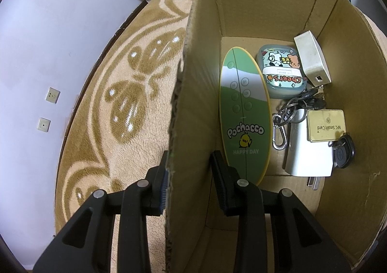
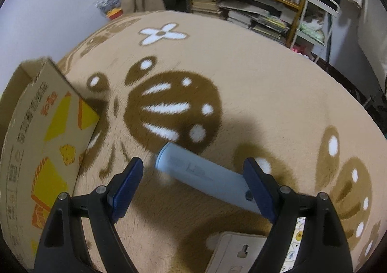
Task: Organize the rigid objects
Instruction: 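Close the right gripper on the light-blue power bank, then carry the power bank over the box and release it inside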
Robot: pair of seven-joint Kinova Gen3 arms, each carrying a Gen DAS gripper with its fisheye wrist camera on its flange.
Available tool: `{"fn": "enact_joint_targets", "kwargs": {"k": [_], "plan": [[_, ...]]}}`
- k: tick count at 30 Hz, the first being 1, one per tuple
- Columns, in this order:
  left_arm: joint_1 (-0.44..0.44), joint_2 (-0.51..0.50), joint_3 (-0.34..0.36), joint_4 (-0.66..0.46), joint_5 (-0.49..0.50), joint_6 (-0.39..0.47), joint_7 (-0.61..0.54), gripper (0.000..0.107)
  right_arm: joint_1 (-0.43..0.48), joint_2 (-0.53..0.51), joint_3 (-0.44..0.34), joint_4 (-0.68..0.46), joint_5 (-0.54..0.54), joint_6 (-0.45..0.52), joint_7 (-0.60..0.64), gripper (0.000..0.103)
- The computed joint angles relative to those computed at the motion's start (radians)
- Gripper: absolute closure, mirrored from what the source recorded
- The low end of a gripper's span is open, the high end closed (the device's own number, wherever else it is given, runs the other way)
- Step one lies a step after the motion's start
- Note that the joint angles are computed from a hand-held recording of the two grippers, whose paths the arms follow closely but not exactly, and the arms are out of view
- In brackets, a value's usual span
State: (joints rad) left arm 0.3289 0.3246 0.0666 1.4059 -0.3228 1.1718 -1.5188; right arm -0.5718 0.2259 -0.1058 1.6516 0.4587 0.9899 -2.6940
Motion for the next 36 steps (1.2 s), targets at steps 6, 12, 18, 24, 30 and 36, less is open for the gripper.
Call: {"fn": "enact_joint_targets", "kwargs": {"k": [6, 12, 18, 24, 30, 36], "plan": [[0.002, 0.0, 0.0, -0.001, -0.003, 0.001, 0.0, 0.075, -0.013, 0.011, 0.012, 0.033, 0.004, -0.012, -0.057, 0.012], [0.002, 0.0, 0.0, -0.002, -0.004, 0.002, 0.0, 0.075, -0.035, 0.001, 0.007, 0.043, 0.054, 0.001, -0.155, 0.052], [0.001, 0.0, -0.001, -0.003, -0.006, 0.002, -0.003, 0.075, -0.09, 0.01, -0.004, 0.05, 0.164, 0.004, -0.265, 0.074], [0.001, -0.001, -0.001, -0.002, -0.006, 0.002, -0.004, 0.075, -0.109, 0.03, -0.009, 0.003, 0.179, 0.027, -0.284, 0.074], [-0.003, 0.0, -0.001, -0.002, -0.001, 0.001, -0.008, 0.075, -0.143, 0.031, -0.009, -0.046, 0.196, 0.064, -0.307, 0.074], [-0.003, 0.0, -0.001, -0.002, -0.002, 0.0, -0.008, 0.075, -0.187, 0.016, -0.019, -0.091, 0.268, 0.107, -0.343, 0.074]]}}
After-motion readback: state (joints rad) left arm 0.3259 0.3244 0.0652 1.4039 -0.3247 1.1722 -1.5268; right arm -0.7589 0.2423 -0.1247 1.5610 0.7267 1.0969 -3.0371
